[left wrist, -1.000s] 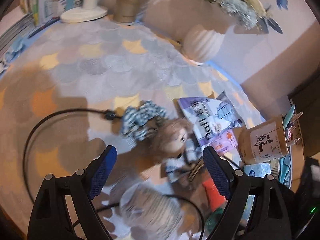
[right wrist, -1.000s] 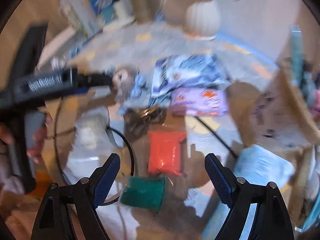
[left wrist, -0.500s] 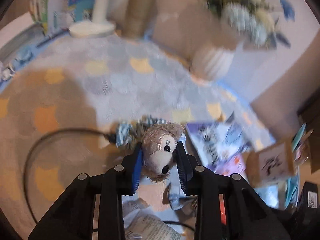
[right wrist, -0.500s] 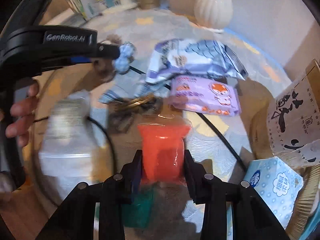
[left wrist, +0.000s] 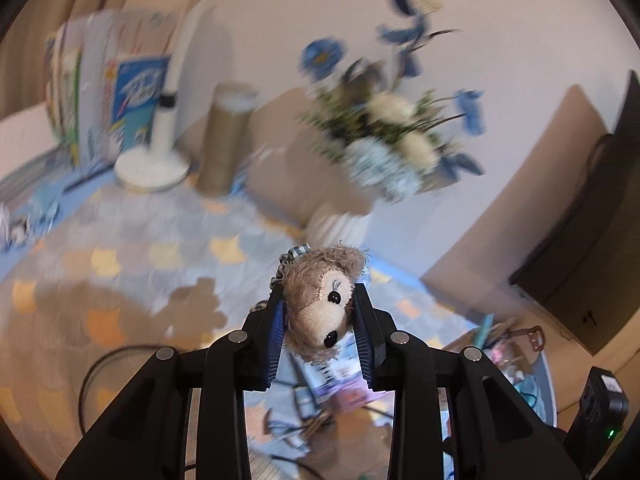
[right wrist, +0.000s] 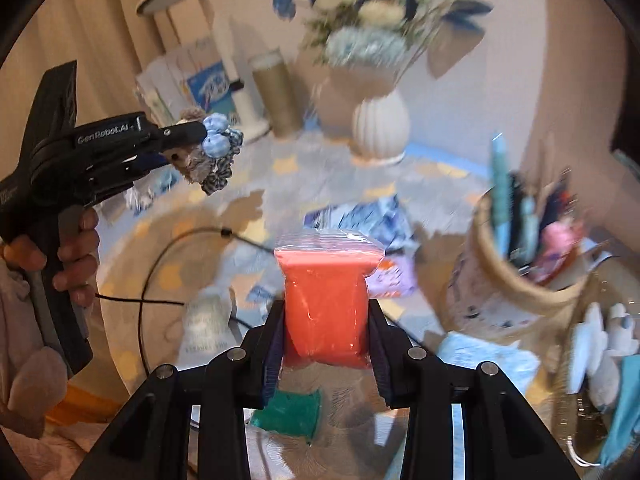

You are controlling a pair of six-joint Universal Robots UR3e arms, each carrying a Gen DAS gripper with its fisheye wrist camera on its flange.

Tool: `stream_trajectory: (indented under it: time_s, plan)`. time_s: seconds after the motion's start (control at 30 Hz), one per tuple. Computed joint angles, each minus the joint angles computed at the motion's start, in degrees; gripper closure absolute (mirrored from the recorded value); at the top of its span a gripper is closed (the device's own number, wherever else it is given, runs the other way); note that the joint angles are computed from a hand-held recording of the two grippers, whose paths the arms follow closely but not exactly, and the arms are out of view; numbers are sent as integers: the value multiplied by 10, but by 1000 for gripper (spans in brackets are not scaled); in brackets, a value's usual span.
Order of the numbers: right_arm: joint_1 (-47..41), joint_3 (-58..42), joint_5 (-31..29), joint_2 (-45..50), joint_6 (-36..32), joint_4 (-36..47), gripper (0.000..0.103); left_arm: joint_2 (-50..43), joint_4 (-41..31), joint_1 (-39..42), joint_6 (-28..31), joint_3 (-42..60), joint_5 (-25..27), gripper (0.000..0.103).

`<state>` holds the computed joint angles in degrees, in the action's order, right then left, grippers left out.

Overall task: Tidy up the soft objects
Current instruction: 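Carry the bear and red bag over the glass plate and lower them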

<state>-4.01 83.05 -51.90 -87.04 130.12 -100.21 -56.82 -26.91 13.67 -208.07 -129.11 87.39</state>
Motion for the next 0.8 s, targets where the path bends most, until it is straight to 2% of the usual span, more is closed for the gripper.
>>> stream_trajectory:
  time_s: [0.13, 0.23, 0.33, 0.4, 0.53, 0.6, 0.7, 0.8]
  plan:
    - [-58, -3, 46, -44, -3, 16, 66, -50, 60, -74, 5, 56, 37, 75]
    - [-108, -7, 80, -61, 11, 1, 66, -115, 98, -141, 34, 123, 71, 74]
    - [-158, 10, 100, -80, 58, -62, 65, -194, 130, -194, 81, 197, 69, 74]
    - [-184, 22, 92, -83, 99, -124, 65, -262, 135, -230, 114, 267, 63, 74]
    - [-230, 38, 70, -83, 161, -199, 65, -398, 96, -280, 160, 423, 26, 74]
    - [-263, 40, 67, -89, 176, -203, 65, -451, 71, -300, 177, 485, 12, 74]
    - [-294, 44, 48, -84, 205, -222, 65, -550, -15, -321, 202, 613, -26, 73]
    - [-299, 50, -4, -73, 231, -258, 65, -652, -115, -341, 219, 744, -46, 73]
